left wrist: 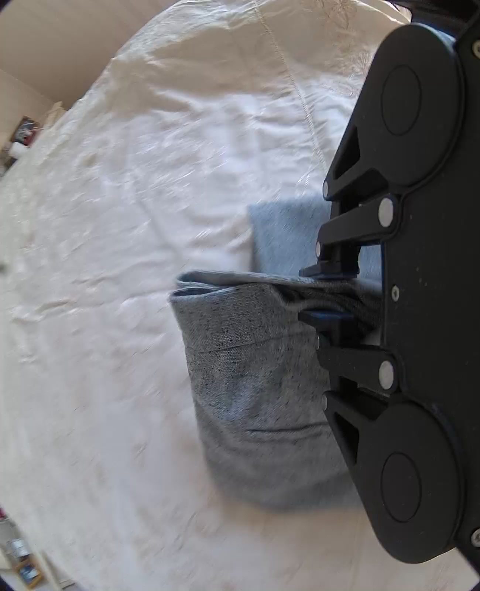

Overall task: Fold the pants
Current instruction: 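Grasp the waistband end with the left gripper and lift it, then fold the held waistband end over the cuff end with the left gripper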

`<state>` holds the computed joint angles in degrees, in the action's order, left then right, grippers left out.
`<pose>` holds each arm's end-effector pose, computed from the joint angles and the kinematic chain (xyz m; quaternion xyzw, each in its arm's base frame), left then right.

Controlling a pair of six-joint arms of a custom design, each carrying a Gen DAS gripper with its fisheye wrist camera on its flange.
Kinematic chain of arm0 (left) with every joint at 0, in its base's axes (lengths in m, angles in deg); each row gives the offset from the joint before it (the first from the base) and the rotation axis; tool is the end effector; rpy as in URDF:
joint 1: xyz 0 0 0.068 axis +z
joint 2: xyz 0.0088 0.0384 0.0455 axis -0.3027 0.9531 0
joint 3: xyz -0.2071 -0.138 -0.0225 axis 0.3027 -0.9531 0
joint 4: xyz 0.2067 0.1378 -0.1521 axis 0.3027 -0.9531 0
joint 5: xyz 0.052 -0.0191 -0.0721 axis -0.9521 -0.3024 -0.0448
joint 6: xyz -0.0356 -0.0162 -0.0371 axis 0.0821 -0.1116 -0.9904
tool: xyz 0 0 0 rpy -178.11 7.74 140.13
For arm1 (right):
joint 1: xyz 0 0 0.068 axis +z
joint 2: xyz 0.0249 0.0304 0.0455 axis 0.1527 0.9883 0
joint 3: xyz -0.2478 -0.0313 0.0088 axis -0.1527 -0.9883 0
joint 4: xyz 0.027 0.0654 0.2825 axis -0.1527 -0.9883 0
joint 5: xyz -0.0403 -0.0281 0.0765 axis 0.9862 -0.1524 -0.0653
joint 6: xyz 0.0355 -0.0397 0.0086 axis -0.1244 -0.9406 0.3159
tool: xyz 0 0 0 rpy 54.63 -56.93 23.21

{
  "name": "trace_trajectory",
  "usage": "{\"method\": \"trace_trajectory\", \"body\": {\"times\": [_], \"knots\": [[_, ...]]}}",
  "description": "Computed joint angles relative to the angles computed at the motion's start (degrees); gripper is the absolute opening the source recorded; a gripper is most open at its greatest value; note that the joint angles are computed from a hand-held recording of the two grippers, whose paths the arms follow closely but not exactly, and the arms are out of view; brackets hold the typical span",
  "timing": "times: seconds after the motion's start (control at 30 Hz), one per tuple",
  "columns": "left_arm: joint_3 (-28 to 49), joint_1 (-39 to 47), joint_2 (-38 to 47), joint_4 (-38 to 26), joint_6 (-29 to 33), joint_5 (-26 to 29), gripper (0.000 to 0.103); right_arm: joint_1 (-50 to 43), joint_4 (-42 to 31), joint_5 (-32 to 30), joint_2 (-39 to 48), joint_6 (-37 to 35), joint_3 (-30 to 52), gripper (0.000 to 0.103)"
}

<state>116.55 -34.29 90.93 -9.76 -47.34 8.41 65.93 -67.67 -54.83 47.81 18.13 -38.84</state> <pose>0.3005 -0.1003 0.2164 0.2480 0.9458 -0.1458 0.1505 0.1110 0.1528 0.1968 0.2533 0.9381 0.1302 0.1971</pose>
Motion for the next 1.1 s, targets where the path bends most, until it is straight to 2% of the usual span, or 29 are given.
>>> {"method": "trace_trajectory", "body": {"times": [0.03,0.07,0.13,0.23,0.33,0.47,0.63,0.73,0.87,1.0,1.03,1.1], "knots": [[0.0,-1.4,1.8,0.0,-1.2,0.7,0.002,-0.6,-0.8,-0.2,-1.9,-0.2,-1.2,0.035],[-0.1,-3.4,3.1,-0.4,-2.9,0.8,0.002,-0.9,-1.5,-0.3,-3.2,-0.3,-2.0,0.035],[-1.2,-6.3,3.2,-0.2,-3.7,-0.8,0.005,-2.1,-2.9,-0.9,-6.1,-1.4,-3.7,0.035],[-5.2,-9.0,-3.1,2.0,-1.8,-5.7,0.014,-2.6,-4.9,-0.4,-8.8,-2.4,-4.5,0.035],[-5.9,-7.1,-6.4,2.6,1.7,-9.0,0.017,-3.3,-4.4,0.5,-10.1,-4.6,-4.7,0.036],[-6.0,-0.8,-5.9,4.8,3.4,-13.3,0.017,-6.5,2.2,-1.1,-9.5,-9.8,-5.6,0.036],[-3.8,9.4,0.8,6.5,4.7,-16.2,0.017,-10.0,10.8,-3.7,0.5,-16.4,-2.3,0.036],[-2.6,12.5,5.1,7.8,5.7,-16.4,0.017,-10.8,13.8,-3.4,6.7,-18.6,0.3,0.036],[-1.0,11.1,11.0,8.1,7.4,-16.3,0.016,-12.8,16.1,-3.9,14.6,-20.5,3.2,0.036],[-3.1,6.8,14.0,11.9,12.3,-21.0,0.008,-14.3,16.0,-2.8,19.5,-20.8,4.9,0.036],[-3.5,6.2,14.3,12.6,12.9,-21.4,0.004,-14.8,16.0,-2.8,20.0,-20.6,4.7,0.036],[-3.9,5.5,14.5,13.5,13.5,-21.8,0.002,-16.4,16.7,-4.2,20.1,-20.9,3.7,0.036]]}}
